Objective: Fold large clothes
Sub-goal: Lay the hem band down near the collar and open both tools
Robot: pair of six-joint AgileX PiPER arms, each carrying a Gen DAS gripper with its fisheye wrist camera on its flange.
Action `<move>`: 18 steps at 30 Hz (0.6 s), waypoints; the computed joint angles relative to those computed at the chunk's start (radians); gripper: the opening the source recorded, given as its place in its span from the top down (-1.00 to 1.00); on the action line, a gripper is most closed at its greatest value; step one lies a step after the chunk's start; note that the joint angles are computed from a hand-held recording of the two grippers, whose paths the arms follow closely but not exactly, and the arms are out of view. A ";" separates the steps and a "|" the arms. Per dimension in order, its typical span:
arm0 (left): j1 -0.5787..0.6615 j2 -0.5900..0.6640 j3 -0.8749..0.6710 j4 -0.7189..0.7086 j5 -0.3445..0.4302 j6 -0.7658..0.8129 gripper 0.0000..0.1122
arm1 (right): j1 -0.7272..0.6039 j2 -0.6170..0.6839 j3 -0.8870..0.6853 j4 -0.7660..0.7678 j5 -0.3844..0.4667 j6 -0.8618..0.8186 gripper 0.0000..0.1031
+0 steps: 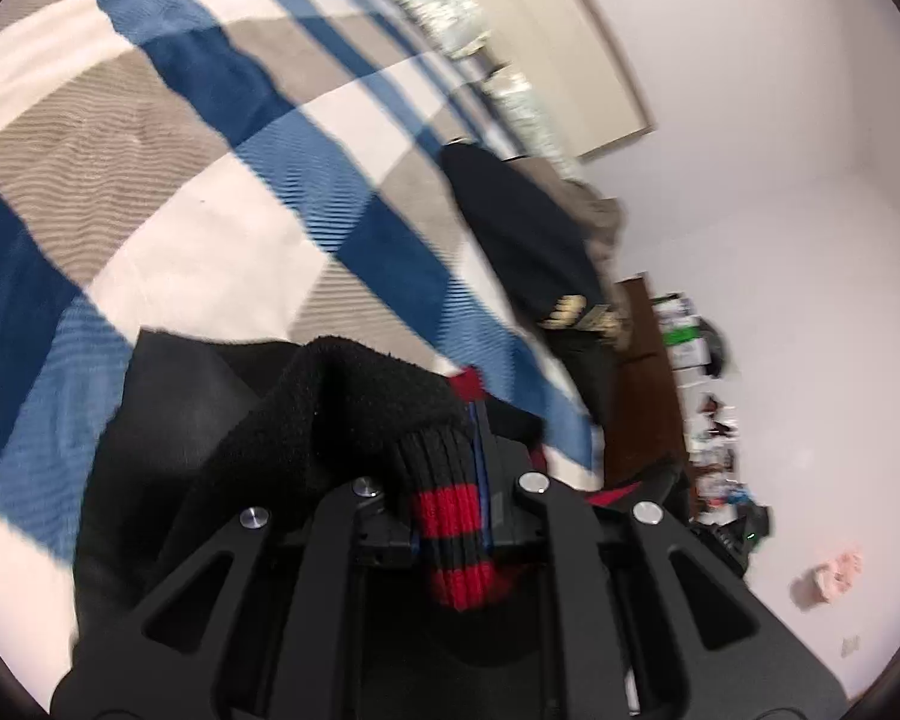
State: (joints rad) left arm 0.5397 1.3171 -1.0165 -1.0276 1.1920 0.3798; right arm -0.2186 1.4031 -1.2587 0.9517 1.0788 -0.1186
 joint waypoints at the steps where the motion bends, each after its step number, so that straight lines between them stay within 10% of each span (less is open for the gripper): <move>1: -0.032 0.033 -0.016 0.024 -0.034 -0.003 0.77 | 0.044 0.066 -0.027 -0.050 -0.043 0.025 0.81; 14: -0.215 0.229 -0.070 0.215 -0.220 -0.036 0.75 | 0.121 0.283 -0.053 -0.186 -0.131 0.031 0.77; 16: -0.218 0.207 -0.074 0.203 -0.201 -0.013 0.47 | 0.108 0.280 -0.087 -0.168 -0.075 0.023 0.56; 18: -0.192 0.192 -0.071 0.116 -0.141 0.082 -0.18 | 0.090 0.254 -0.116 -0.120 -0.004 -0.006 -0.26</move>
State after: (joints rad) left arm 0.3480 1.5091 -1.0879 -0.9116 1.0510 0.4622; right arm -0.1283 1.6573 -1.3745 0.8314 1.0744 -0.1250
